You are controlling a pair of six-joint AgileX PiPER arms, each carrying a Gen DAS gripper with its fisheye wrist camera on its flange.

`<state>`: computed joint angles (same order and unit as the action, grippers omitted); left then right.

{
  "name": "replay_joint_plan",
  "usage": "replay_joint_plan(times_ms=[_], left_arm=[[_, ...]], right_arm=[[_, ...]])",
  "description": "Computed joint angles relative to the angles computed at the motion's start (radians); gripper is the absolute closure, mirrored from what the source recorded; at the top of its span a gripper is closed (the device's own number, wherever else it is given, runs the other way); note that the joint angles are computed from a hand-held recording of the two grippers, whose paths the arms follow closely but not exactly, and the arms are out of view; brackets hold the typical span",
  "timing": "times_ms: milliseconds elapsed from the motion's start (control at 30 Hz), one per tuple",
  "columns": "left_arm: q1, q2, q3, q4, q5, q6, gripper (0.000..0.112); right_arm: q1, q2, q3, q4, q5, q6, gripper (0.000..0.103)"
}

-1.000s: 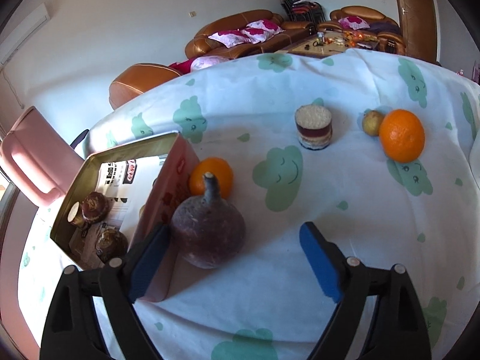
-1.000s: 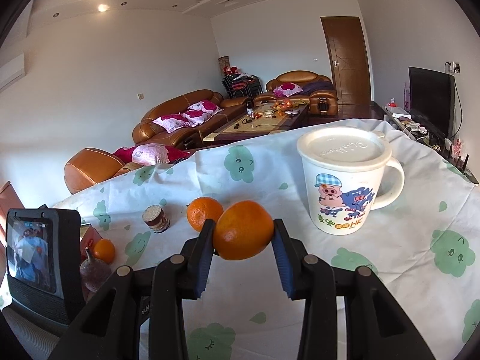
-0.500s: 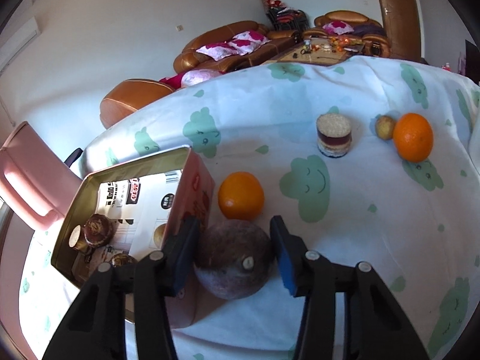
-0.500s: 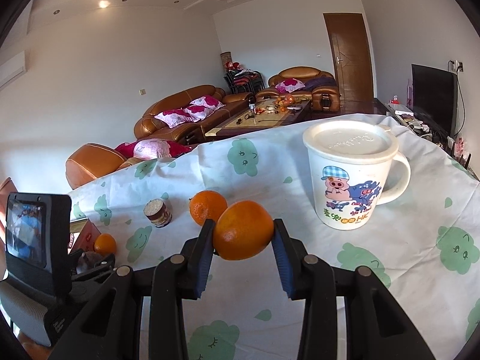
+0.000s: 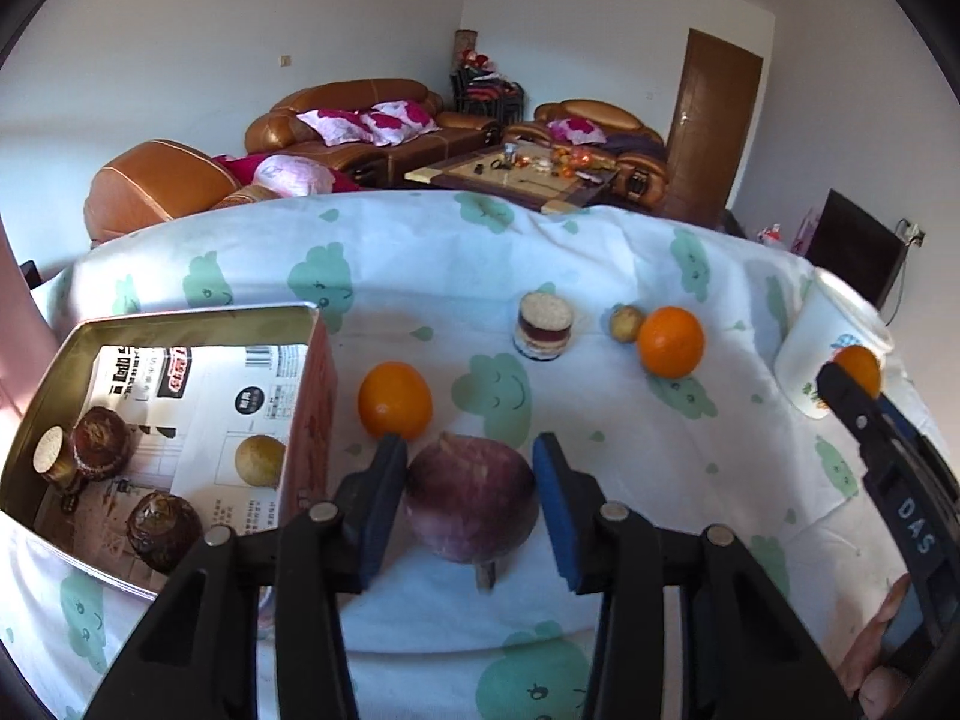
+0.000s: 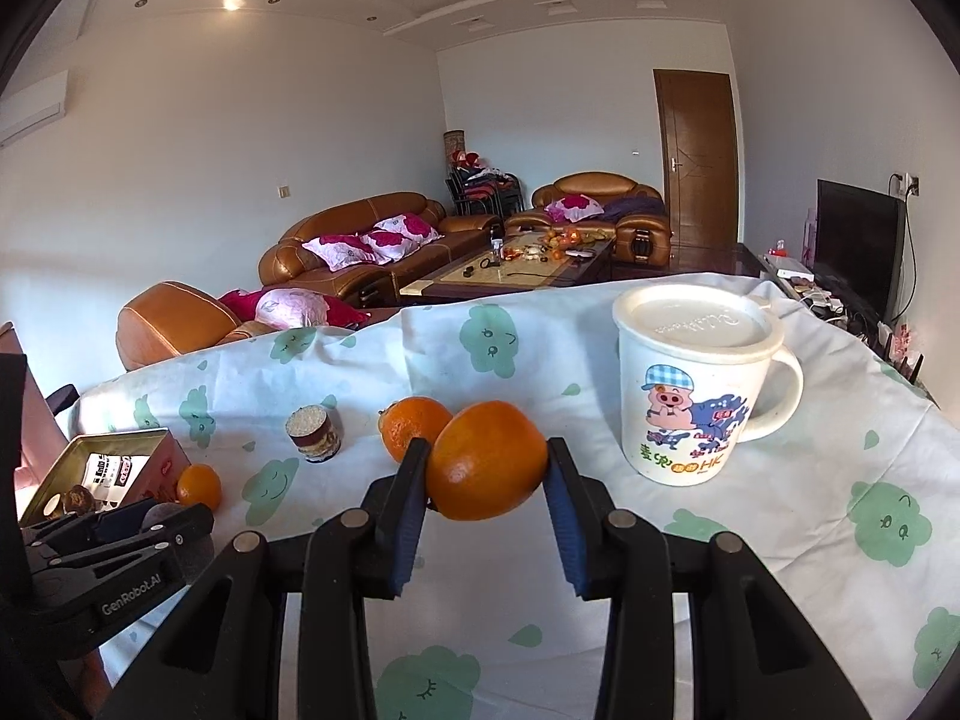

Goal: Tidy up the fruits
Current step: 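Carry the purple fruit toward the tin with left while right holds orange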

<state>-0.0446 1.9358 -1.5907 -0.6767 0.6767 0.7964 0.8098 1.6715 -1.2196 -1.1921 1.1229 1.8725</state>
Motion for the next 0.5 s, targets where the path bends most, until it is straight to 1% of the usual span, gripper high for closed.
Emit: replay_joint_plan(times_ms=[33, 67, 133, 167, 200, 233, 267, 300, 333, 367, 400, 500], left_arm=[[0.021, -0.009, 0.006, -0.069, 0.014, 0.066, 0.093], [0.046, -0.015, 0.005, -0.139, 0.043, 0.137, 0.101], [0.083, -0.024, -0.007, -0.224, 0.090, 0.231, 0.101], [0.083, -0.031, -0.006, -0.221, 0.075, 0.258, 0.099], [0.072, -0.041, 0.002, -0.190, 0.045, 0.263, 0.099], [0.063, -0.041, 0.004, -0.162, 0.025, 0.264, 0.096], [0.054, -0.032, -0.006, -0.133, 0.024, 0.250, 0.087], [0.040, -0.020, -0.020, -0.084, 0.025, 0.209, 0.064], [0.025, -0.008, -0.033, -0.023, 0.021, 0.152, 0.050], [0.008, 0.002, -0.040, 0.041, 0.009, 0.084, 0.029], [-0.012, 0.013, -0.048, 0.100, -0.003, 0.023, 0.025], [-0.073, 0.051, -0.090, 0.270, -0.015, -0.144, 0.025]], right_arm=[[0.003, 0.002, -0.002, -0.004, 0.003, 0.001, 0.063], [0.008, 0.005, -0.007, -0.006, 0.007, -0.001, 0.063], [0.014, 0.015, -0.019, -0.010, 0.011, -0.013, 0.063], [0.017, 0.023, -0.029, -0.009, 0.016, -0.026, 0.063], [0.020, 0.033, -0.041, -0.008, 0.024, -0.037, 0.063], [0.023, 0.038, -0.048, -0.011, 0.029, -0.041, 0.063], [0.027, 0.039, -0.050, -0.013, 0.031, -0.043, 0.063], [0.028, 0.041, -0.052, -0.014, 0.031, -0.045, 0.063], [0.029, 0.042, -0.054, -0.013, 0.031, -0.048, 0.063], [0.029, 0.041, -0.052, -0.013, 0.029, -0.046, 0.063], [0.028, 0.039, -0.050, -0.013, 0.025, -0.044, 0.063], [0.021, 0.027, -0.036, -0.007, 0.006, -0.034, 0.063]])
